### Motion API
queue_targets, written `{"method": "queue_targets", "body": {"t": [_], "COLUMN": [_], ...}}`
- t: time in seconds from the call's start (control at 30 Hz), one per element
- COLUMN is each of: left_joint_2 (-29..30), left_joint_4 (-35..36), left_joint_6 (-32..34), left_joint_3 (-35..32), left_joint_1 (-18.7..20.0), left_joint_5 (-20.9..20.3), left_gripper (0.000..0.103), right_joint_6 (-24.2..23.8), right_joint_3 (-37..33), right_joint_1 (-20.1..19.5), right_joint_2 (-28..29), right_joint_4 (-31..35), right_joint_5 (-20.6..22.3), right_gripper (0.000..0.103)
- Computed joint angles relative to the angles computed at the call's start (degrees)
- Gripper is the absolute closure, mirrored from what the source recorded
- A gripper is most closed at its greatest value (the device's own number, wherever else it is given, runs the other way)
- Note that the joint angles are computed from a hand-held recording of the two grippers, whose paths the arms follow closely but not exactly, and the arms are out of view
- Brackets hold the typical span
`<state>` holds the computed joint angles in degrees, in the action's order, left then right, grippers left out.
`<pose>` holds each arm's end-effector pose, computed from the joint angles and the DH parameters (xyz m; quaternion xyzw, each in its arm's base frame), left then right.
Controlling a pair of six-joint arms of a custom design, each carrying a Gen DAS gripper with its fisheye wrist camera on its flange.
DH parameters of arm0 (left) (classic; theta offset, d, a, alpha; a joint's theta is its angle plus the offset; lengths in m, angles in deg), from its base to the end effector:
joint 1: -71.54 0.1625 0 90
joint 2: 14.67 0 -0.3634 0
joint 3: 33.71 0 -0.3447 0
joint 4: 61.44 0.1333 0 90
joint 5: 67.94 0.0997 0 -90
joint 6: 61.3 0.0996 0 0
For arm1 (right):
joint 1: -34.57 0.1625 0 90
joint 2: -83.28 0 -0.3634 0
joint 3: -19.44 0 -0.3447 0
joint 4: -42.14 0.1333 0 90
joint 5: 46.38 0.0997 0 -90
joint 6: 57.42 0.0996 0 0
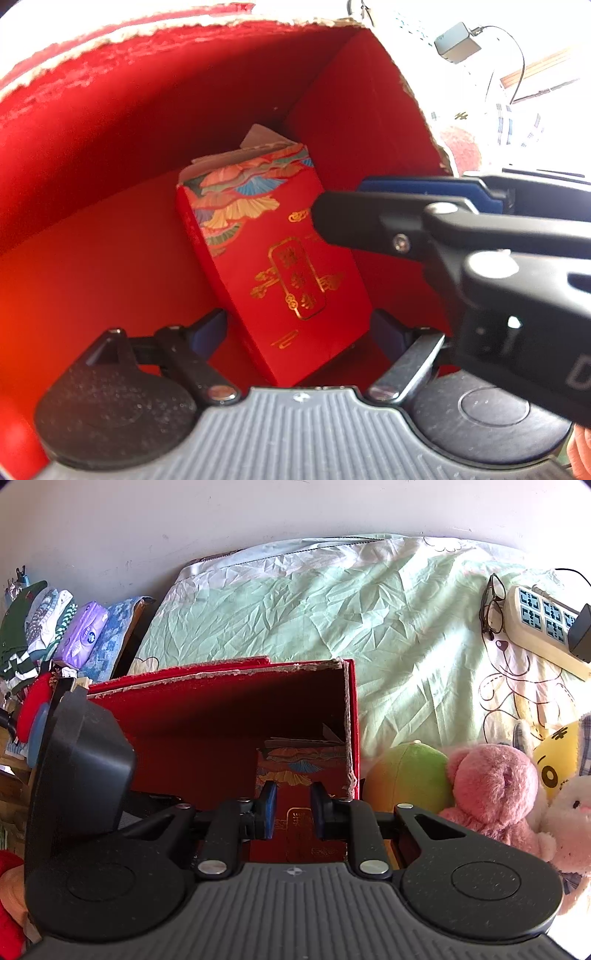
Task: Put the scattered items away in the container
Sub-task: 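Set the gift box upright in the container and open the right gripper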
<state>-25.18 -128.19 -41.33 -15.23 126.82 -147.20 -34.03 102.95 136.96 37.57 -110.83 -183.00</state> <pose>-0.2928 -0.6892 0.0456 0.4628 0.8402 0.2541 0.1238 0.1980 -0.6174 0.1918 -0.1717 -0.8839 0.3091 0.3061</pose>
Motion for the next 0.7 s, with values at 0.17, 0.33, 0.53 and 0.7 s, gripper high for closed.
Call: {"method": "queue_targets", "body": {"t": [0.17, 0.33, 0.53, 0.7], "left_joint_2": [-5.22, -10.0, -16.54, -22.13], "left_joint_4": [-5.83, -11.46, -20.24, -28.79], "left_joint_6": [1.28, 1.26, 1.46, 1.8], "left_joint_3": [9.12, 16.28, 26.47, 35.44], "left_joint_1": [-0.37, -0.46, -1.08, -1.59], "left_joint_5": [1.61, 3.35, 7.67, 11.66], "left_gripper": [0.015, 0.015, 0.015, 0.015], "right_joint_6": [0.46, 0.89, 2.05, 1.96], "right_joint_3": [-0.14, -1.47, -1.46, -1.92], "right_joint_1": [-0.02, 0.65, 1.0, 1.73], "right_joint_2": [0.07, 1.41, 2.04, 3.33], "right_joint_4": [0.37, 1.81, 0.64, -0.4], "right_joint_5": [-0.26, -2.81, -4.23, -6.17], "right_gripper": [0.083, 0.082, 0.081, 0.074]}}
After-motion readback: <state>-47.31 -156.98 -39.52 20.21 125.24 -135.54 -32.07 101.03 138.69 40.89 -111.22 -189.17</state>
